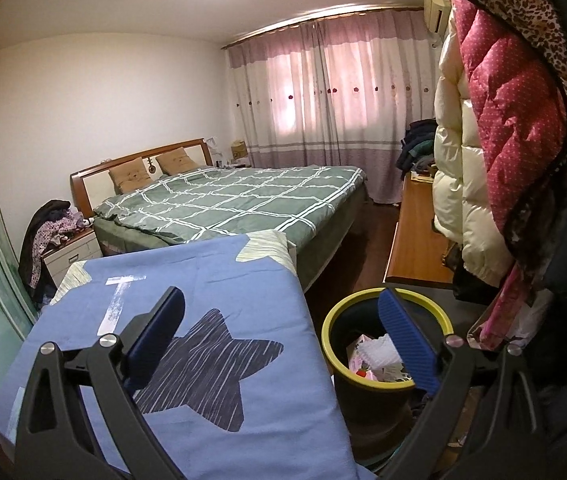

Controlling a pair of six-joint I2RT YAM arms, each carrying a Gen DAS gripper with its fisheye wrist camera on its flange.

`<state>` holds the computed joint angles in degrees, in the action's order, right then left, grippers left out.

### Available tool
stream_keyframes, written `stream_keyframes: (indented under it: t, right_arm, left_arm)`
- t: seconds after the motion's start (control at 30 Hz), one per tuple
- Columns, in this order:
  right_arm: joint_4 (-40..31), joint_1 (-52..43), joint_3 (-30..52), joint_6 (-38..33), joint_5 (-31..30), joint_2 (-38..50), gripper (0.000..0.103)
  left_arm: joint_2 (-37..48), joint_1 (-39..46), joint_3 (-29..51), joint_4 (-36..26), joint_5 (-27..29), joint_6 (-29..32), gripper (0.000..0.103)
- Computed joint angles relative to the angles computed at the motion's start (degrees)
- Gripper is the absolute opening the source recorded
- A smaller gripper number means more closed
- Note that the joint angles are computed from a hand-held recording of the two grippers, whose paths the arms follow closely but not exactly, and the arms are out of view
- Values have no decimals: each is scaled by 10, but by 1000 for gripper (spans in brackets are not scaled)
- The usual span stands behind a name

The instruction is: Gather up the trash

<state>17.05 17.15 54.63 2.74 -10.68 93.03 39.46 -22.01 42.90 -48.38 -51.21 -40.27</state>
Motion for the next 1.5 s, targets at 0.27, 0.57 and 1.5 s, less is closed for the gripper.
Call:
stream_keyframes:
  t: [0.27, 0.57, 1.5]
  right_arm:
    - [-5, 2, 6, 2, 1, 8, 93]
    - [-5, 2, 12, 4, -2, 21, 93]
    - [0, 1, 13, 4, -4, 29, 95]
  left_arm:
    - [9, 3, -2, 8, -1, -2, 98]
    - [12, 6, -5, 14, 8, 3, 98]
    - [18, 12, -10, 18, 17, 4, 98]
